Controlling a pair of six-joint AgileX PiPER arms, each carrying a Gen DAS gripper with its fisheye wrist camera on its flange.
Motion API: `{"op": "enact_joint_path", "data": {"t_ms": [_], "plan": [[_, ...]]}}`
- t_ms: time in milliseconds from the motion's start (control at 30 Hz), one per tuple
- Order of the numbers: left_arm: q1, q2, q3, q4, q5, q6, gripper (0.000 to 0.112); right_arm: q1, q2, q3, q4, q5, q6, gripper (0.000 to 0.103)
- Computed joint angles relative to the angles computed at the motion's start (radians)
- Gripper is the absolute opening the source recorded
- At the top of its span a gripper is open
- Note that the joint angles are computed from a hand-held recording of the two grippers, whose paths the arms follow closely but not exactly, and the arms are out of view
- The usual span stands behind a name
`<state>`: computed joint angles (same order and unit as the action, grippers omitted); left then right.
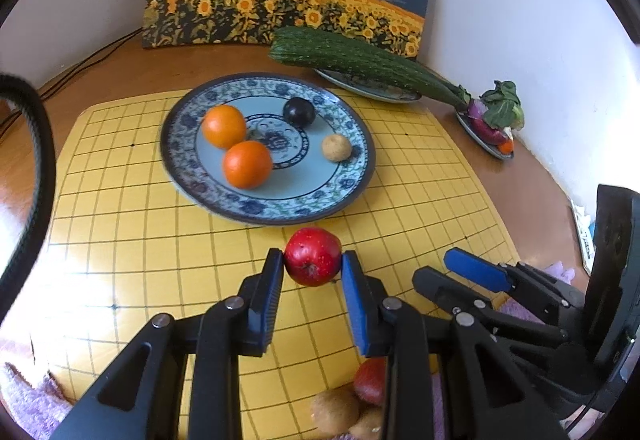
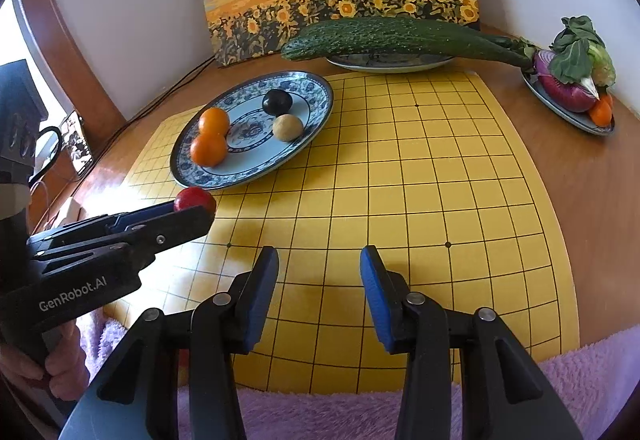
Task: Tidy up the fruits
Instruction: 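Grasp the red apple on the board with the left tool, then grasp a second red apple with the right tool while the left tool holds its apple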
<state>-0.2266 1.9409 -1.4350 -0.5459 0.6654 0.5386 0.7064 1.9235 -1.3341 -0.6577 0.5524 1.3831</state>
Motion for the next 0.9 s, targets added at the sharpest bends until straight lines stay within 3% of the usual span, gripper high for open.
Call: {"op": "enact_joint_path", "data": {"t_ms": [900], "plan": [[0.106,-0.12,0.204,-0.099,-0.075,0.101,0.031,0.12,-0.01,-0.016,-0.078,0.046,0.097,0.044]]}}
